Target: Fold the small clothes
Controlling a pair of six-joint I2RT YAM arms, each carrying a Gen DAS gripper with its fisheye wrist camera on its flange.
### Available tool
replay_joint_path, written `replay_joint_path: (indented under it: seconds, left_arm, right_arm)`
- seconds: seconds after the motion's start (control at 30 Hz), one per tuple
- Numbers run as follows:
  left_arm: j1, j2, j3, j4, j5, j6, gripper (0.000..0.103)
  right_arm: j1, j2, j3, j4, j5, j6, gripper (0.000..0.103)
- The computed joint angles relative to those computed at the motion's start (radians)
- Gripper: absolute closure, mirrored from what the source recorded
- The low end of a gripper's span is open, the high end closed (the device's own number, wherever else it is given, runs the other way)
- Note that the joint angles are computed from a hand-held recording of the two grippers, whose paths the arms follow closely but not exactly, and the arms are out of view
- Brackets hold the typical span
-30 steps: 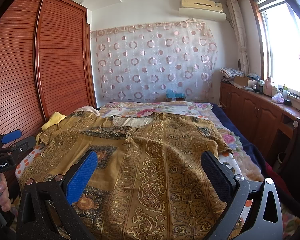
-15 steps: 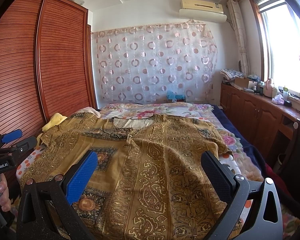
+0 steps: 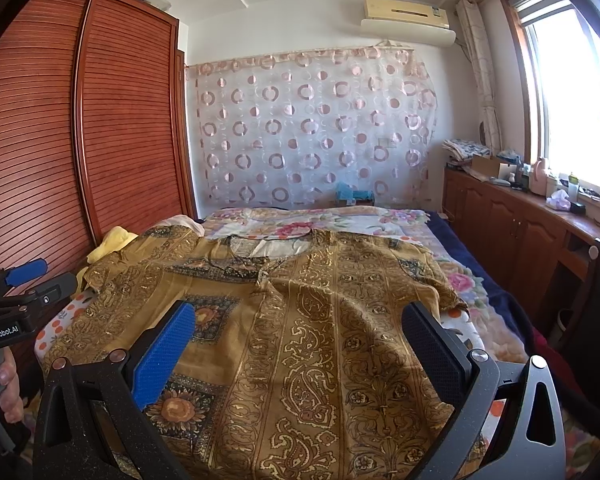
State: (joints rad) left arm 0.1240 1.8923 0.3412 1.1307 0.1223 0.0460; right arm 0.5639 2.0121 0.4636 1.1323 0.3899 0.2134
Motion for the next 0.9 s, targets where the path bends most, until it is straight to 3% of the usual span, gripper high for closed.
replay_joint_path:
  seconds: [0.3,0.5,0.63,0.9]
  left_arm:
    - [0.019,0.034,0.021,0.015,-0.004,0.004,0.011]
    - [0.105,0.124,0.119,-0.028,0.026,0.028,0.011]
    - [0.172,0.193,0.222,-0.115,0.07,0.065,0.011]
    - [0.349,0.307,0.488,-0.412,0.197,0.125,0.011]
  right_arm:
    - [-0.013,0.038,0.018,0.025,-0.036,-0.002,0.0]
    - [-0.013,0.066,0.076,0.001,-0.082,-0.022,0.0]
    - [-0.011,0.108,0.143,-0.014,-0.105,-0.067,0.0]
    - [-0.065,0.201,0.315,-0.102,-0.25,-0.144,0.0]
